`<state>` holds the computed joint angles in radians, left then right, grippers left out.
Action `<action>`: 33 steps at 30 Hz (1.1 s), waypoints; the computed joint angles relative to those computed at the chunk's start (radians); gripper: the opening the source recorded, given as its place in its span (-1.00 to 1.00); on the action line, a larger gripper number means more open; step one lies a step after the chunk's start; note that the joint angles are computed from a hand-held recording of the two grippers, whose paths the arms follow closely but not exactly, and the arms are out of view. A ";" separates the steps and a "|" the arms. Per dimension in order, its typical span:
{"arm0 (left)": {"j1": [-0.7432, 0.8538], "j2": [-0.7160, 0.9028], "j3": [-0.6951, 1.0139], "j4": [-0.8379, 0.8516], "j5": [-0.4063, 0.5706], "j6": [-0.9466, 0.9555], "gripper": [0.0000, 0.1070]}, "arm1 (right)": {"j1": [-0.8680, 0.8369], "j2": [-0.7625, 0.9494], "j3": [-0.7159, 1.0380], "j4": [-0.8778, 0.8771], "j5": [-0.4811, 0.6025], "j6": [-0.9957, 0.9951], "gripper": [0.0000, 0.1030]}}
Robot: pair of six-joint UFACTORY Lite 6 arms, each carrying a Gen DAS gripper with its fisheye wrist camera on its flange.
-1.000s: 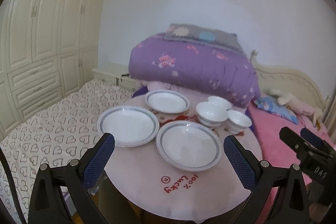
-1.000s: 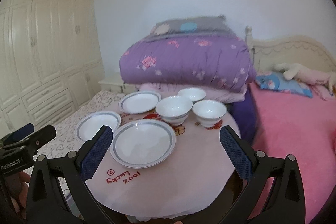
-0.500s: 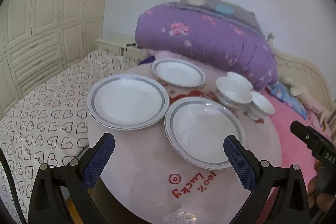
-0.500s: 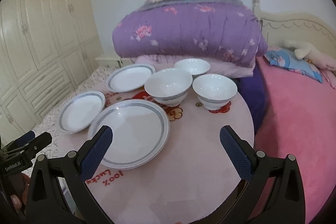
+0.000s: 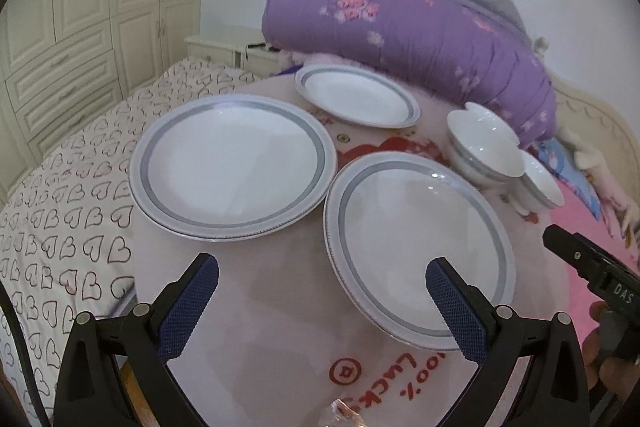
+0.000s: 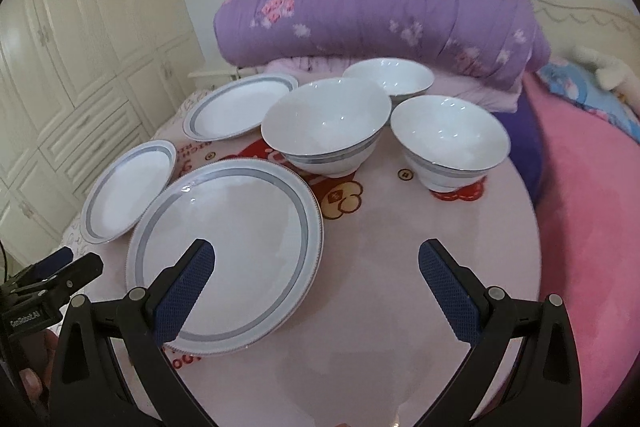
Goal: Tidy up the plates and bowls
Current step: 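Close both grippers on the rim of the large grey-rimmed plate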
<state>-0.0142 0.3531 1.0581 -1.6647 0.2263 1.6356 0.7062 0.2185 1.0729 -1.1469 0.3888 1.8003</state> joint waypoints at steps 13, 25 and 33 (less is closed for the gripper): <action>0.014 0.296 0.338 0.404 0.054 -0.432 0.65 | -0.106 0.190 0.151 0.219 -0.144 -0.286 0.80; -0.010 0.389 0.423 0.531 0.101 -0.568 0.18 | -0.125 0.277 0.223 0.355 -0.167 -0.411 0.64; 0.011 0.492 0.555 0.588 0.150 -0.658 -0.10 | -0.133 0.316 0.271 0.455 -0.167 -0.522 0.39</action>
